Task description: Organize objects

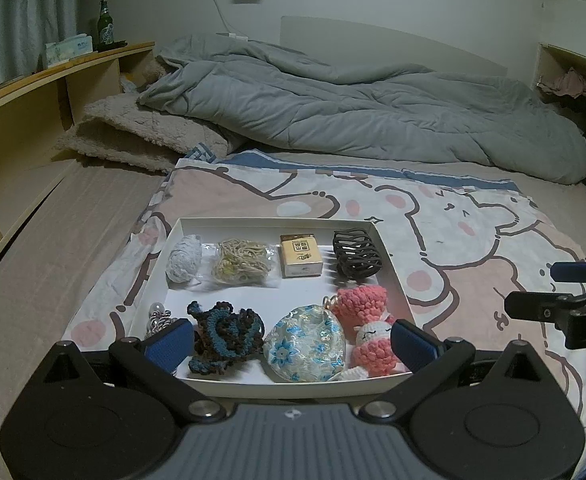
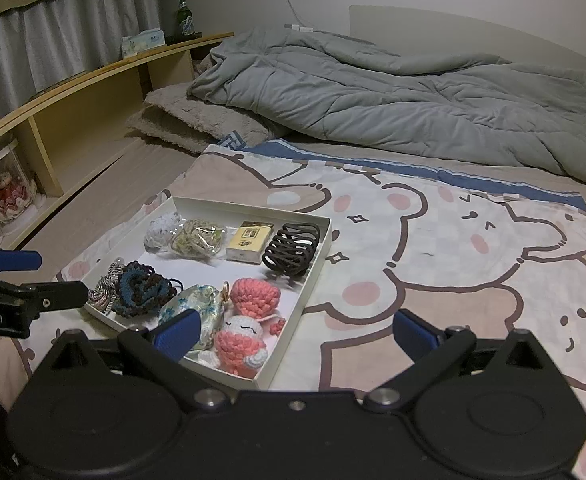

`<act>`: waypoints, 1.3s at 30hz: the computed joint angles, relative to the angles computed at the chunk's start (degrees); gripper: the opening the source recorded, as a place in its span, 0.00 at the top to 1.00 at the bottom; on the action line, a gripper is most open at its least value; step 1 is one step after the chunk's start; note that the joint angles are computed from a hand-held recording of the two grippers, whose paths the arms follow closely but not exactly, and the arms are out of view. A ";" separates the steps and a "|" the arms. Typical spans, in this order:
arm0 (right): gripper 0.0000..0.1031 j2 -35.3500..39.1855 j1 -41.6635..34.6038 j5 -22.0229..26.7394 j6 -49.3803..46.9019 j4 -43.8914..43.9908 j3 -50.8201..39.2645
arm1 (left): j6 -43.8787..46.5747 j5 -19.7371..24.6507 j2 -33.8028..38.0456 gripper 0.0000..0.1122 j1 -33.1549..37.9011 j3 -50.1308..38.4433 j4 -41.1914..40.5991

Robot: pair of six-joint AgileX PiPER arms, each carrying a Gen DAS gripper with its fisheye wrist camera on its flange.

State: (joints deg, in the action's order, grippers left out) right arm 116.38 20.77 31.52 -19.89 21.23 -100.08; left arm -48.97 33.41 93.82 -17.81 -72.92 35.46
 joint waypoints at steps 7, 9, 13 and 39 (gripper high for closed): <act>0.00 0.08 0.04 0.09 0.24 -0.20 -0.21 | 0.20 0.09 0.00 0.08 0.02 -0.16 -0.21; 0.00 0.07 0.08 -0.07 0.35 -0.25 -0.08 | 0.17 -0.05 -0.01 0.08 0.00 -0.05 -0.25; 0.00 0.22 0.04 0.20 0.38 -0.29 -0.32 | -0.43 -0.04 0.01 0.08 -0.18 0.15 0.18; 0.00 0.39 0.13 0.29 0.37 -0.31 -0.41 | -0.14 0.10 0.11 0.08 -0.12 0.01 -0.24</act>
